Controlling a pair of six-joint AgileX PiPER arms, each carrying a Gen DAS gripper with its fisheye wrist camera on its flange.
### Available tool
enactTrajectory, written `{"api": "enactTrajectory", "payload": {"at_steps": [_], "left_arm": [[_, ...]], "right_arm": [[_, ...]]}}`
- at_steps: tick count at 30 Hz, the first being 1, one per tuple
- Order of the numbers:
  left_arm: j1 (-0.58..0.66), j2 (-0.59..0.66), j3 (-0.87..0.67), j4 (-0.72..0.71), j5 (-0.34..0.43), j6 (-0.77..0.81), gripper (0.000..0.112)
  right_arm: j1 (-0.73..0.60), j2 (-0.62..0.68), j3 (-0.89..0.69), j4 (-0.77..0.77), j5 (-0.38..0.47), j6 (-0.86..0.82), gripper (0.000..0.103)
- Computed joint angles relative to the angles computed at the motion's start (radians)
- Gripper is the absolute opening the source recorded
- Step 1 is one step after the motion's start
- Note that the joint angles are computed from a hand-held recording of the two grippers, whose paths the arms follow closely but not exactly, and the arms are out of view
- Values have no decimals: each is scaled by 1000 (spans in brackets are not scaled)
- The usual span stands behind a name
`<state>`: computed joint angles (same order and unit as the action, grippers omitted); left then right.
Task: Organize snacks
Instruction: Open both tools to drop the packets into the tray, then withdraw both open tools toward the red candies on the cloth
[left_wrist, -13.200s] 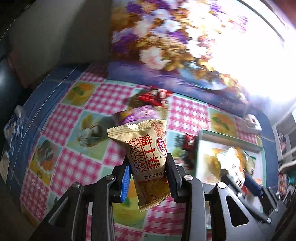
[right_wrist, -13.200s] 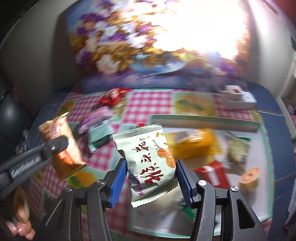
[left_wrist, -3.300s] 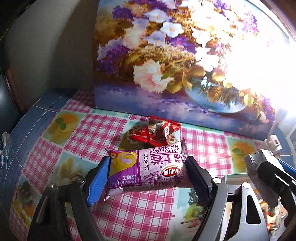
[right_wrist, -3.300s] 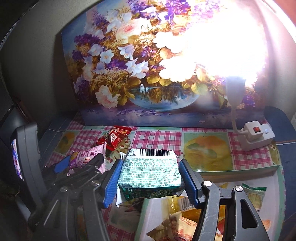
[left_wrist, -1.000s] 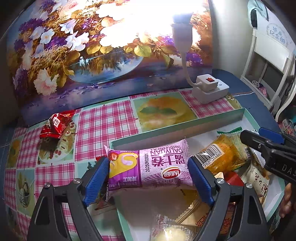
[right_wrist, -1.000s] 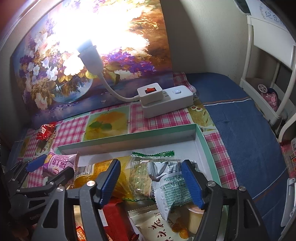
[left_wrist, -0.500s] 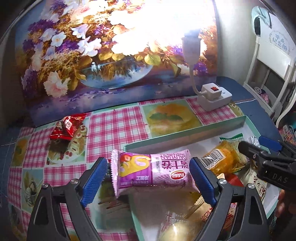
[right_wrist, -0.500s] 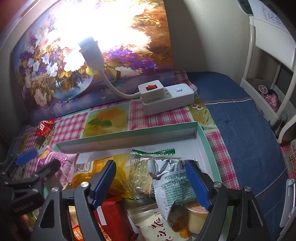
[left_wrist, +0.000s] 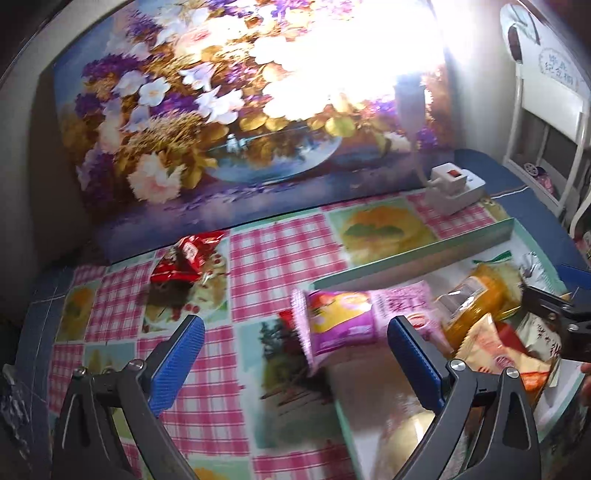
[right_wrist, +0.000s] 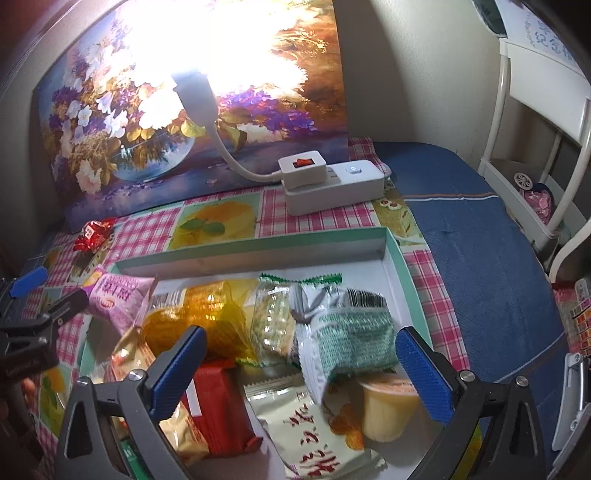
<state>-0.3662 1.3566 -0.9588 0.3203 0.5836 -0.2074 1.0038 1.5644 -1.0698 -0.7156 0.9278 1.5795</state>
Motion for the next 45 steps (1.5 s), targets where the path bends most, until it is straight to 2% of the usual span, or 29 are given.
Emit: {"api": "enactTrajectory", "payload": {"at_steps": [16, 25, 30, 35, 40, 45], "left_arm": [[99, -71, 68, -155, -5, 206, 99], [216, -65, 72, -207, -30, 277, 99], [319, -37, 58, -185, -54, 292, 99], [442, 17, 1, -250, -49, 404, 99], [563, 84, -86, -389, 2, 578, 99], [607, 136, -144, -450, 43, 680, 99]], "right_arm": [[112, -50, 43, -2, 85, 50, 103], [110, 5, -55, 11, 105, -24, 103], [96, 68, -167, 27, 112, -108, 103], [80, 168, -346, 51, 124, -232, 103], [50, 285, -570, 118, 98, -367, 103], [29, 453, -869, 195, 185, -542, 103]]}}
